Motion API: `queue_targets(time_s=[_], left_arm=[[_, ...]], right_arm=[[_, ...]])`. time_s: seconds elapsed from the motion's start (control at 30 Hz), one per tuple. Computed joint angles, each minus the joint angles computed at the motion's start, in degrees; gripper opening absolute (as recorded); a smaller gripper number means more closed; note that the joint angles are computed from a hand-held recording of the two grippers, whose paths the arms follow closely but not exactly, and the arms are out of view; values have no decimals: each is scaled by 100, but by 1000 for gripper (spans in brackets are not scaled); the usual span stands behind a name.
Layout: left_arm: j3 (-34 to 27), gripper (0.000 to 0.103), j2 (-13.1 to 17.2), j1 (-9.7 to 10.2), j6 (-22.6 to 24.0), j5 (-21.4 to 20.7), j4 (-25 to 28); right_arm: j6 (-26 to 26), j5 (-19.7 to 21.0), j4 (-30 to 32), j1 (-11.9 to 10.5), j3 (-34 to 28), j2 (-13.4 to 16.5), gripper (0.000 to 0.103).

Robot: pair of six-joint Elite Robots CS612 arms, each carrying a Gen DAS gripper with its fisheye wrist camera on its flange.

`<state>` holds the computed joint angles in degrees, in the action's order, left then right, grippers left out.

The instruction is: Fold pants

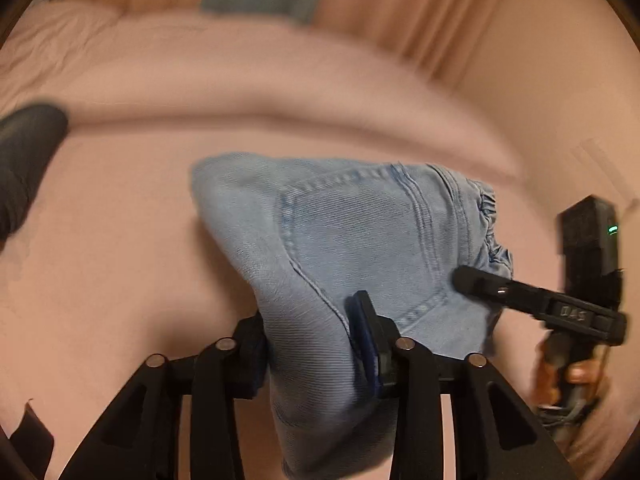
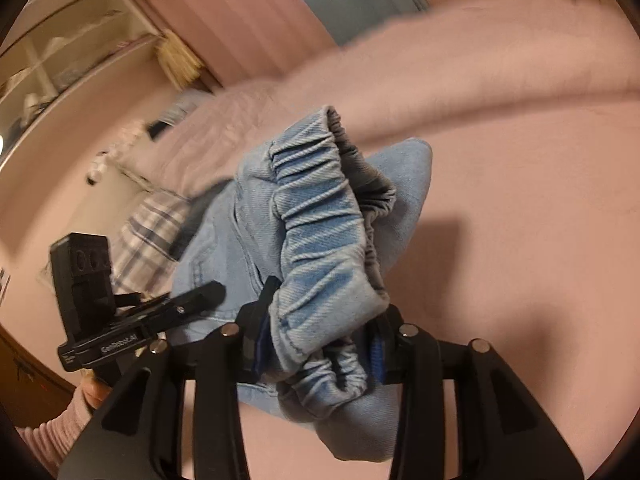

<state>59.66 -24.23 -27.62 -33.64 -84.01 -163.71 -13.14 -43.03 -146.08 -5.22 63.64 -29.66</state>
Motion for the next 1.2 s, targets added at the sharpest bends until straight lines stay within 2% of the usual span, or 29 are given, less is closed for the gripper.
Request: queue_targets(time_s=[0.03, 0.07, 0.1, 0.17, 0.2, 0.23, 0.27, 0.3, 0.37, 0.4, 0.43, 0.47, 0.5, 0.57, 0.6, 0.63, 0.67, 0.7, 0.73, 0.8, 0.83, 0.87, 0.9, 0.97, 1.03, 1.1, 1.2], left_arm=[[-89, 46, 68, 41, -82, -93, 360], [-83, 59, 55, 55, -145, -105, 480], [50, 62, -19, 53, -201, -35, 360], [487, 62, -239, -29, 3, 496, -174], [627, 62, -331, -78, 137, 750, -323], [798, 62, -422, -106, 319, 859, -618], [851, 62, -462, -116, 498, 822, -828], [803, 62, -449, -125, 657, 772, -911], [713, 62, -402, -178, 978, 605, -1054], [548, 62, -312, -191, 1021, 502, -903], [415, 62, -235, -188, 976, 386, -643], [357, 62, -196, -156, 922, 255, -372], [202, 62, -85, -159, 873, 238, -20], [200, 62, -47, -237, 1099, 586, 58], [191, 62, -99, -262, 1161, 672, 225], [206, 62, -179, -246, 1097, 544, 348], [267, 62, -253, -238, 1022, 457, 278], [410, 62, -378, -252, 947, 560, 87], [566, 62, -517, -274, 910, 727, -102], [790, 65, -753, -323, 753, 900, -298], [936, 70, -927, -350, 628, 1001, -329], [1023, 83, -1047, -374, 555, 1096, -313], [1112, 94, -1183, -410, 502, 1229, -272], [1173, 97, -1343, -506, 429, 1548, -110], [964, 97, -1375, -591, 275, 1806, 322], [884, 97, -1450, -643, 180, 1930, 535], [1176, 97, -1600, -701, 142, 1833, 230]], right_arm=[[32, -315, 306, 55, -163, 121, 51], [93, -712, 664, 125, -351, 236, 52], [79, -907, 868, 139, -395, 312, 56], [236, -710, 782, 89, -356, 293, 60], [315, -795, 575, 83, -259, 225, 60], [272, -1119, 128, 94, -134, 114, 60], [224, -1375, -242, 123, -52, 51, 60], [119, -1446, -621, 131, 1, -12, 60], [66, -1017, -658, 127, -154, 5, 57], [7, -824, -440, 141, -316, 56, 55], [-42, -704, -183, 181, -520, 144, 48], [-117, -728, 136, 217, -722, 247, 42], [-142, -934, 413, 267, -920, 359, 36], [-61, -1539, 801, 345, -1240, 575, 33], [-23, -1571, 998, 347, -1368, 653, 33], [28, -1533, 1053, 334, -1403, 659, 33], [49, -1576, 1118, 336, -1386, 598, 37], [54, -1537, 1129, 330, -1336, 522, 38], [-5, -1425, 997, 302, -1149, 352, 39], [-59, -1467, 606, 297, -701, 14, 48], [-138, -1578, 464, 285, -434, -233, 58], [-220, -1680, 363, 283, -230, -418, 68], [-313, -1811, 214, 270, 0, -619, 73], [-463, -2101, 13, 285, 297, -914, 88], [-612, -2207, -131, 214, 646, -1252, 99], [-610, -2266, -200, 175, 795, -1417, 103], [-658, -2358, -369, 130, 1057, -1690, 103]])
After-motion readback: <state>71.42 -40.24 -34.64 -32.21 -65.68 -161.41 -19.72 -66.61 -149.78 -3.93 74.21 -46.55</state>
